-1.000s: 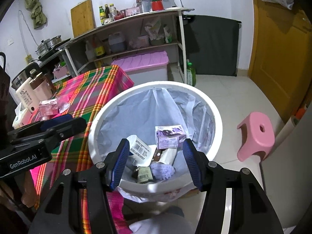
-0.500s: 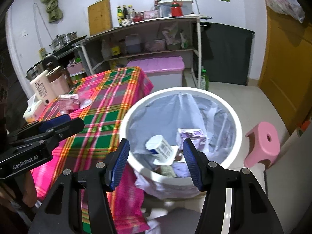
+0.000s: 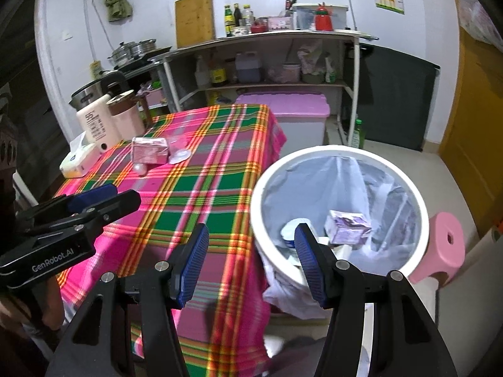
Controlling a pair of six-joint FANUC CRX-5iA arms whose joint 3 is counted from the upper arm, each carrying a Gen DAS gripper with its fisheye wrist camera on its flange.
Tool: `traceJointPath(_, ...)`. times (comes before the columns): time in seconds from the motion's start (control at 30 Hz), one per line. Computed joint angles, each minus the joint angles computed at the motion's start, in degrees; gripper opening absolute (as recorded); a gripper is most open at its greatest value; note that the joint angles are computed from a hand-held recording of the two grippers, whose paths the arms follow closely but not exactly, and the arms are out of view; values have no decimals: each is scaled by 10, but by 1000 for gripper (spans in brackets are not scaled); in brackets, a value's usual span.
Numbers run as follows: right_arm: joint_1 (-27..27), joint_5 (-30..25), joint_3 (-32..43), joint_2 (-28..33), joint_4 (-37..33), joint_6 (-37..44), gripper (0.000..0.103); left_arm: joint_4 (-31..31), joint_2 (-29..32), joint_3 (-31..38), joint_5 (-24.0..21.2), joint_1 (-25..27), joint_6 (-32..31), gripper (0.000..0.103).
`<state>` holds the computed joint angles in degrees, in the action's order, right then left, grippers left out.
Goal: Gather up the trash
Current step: 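Move both open tools back toward the juice carton and clear cup on the table, then grasp the red-and-white juice carton with the left tool while the right tool grasps the clear plastic cup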
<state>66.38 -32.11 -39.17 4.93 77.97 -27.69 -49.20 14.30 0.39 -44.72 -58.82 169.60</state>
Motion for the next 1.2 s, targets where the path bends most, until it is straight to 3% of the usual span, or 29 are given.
traceJointPath(0.57, -6, 49, 54, 52, 4, 43, 58, -21, -30, -45, -30, 7, 54, 53)
traceJointPath(1.2, -49, 131, 134, 130, 2, 89, 58, -6, -44, -88, -7, 57, 63, 53)
